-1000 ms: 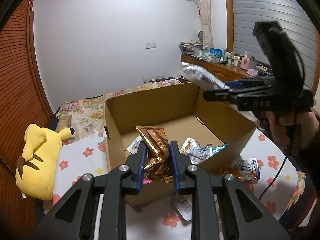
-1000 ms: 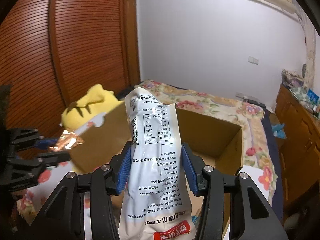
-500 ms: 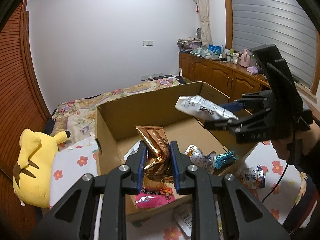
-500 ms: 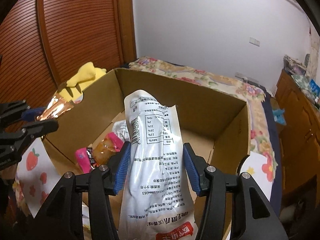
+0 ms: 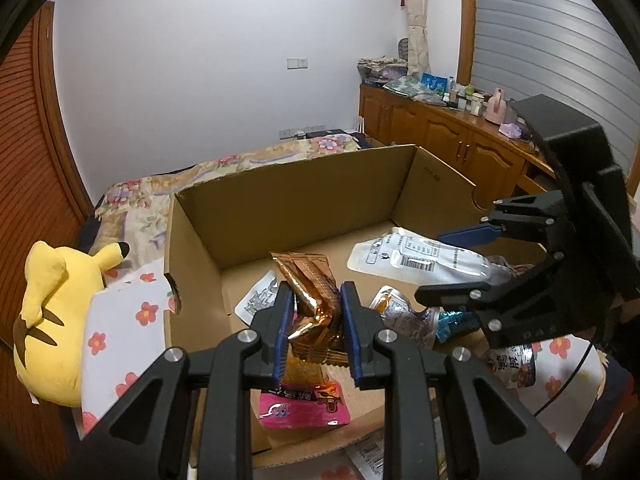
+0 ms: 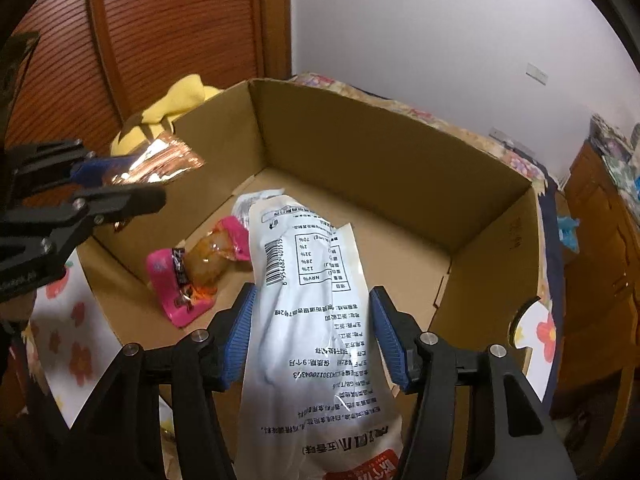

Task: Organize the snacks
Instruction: 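Open both grippers to drop the candy and packet into the box, then move both grippers back to the remaining snacks beside the box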

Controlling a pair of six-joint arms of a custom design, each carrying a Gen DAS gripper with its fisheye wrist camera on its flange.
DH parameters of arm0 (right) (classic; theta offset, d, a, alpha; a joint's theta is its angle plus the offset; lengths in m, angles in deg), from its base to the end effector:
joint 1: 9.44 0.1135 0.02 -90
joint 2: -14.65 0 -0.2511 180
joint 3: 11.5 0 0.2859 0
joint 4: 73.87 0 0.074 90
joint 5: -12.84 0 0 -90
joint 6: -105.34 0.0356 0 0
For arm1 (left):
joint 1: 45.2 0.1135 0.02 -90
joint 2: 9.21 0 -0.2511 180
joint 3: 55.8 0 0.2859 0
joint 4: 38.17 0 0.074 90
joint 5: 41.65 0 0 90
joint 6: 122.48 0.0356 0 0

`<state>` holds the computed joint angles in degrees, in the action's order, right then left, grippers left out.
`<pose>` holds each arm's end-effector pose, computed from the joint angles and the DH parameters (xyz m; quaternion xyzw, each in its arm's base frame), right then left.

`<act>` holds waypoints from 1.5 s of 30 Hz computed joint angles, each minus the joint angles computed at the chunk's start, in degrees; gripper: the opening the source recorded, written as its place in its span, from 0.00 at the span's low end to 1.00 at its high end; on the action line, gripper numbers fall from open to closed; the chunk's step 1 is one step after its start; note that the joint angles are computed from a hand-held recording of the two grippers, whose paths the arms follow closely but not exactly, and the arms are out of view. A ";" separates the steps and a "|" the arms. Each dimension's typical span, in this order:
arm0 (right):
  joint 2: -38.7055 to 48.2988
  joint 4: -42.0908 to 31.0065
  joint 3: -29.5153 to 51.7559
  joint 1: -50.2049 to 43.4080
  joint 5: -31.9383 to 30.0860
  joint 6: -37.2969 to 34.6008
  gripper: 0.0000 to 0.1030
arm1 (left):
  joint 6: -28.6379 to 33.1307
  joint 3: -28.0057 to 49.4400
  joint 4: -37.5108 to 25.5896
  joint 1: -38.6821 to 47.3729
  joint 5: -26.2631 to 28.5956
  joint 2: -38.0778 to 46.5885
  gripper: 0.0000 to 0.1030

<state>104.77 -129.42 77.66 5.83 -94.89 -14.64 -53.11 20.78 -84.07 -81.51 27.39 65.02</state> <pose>0.3502 0.1068 0.2698 -0.4050 0.8563 0.1099 0.3012 0.2615 -0.1764 0.2930 0.0522 0.9050 -0.0379 0.4206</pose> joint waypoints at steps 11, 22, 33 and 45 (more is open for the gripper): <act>-2.52 1.75 -2.34 0.50 0.45 0.20 0.66 | -0.39 0.57 -0.17 0.26 -0.84 0.98 0.28; -7.38 6.49 -5.42 -3.67 -4.05 5.54 0.74 | -1.75 -1.13 0.44 -1.01 -2.06 -0.87 0.37; -22.35 3.56 -14.71 -10.37 -9.94 5.74 0.74 | -6.12 -2.25 -3.58 -11.15 -10.12 -6.32 0.44; -36.11 -2.75 -23.79 -20.83 -15.73 1.33 0.74 | -16.61 -4.73 -9.15 -23.85 -18.38 -8.65 0.46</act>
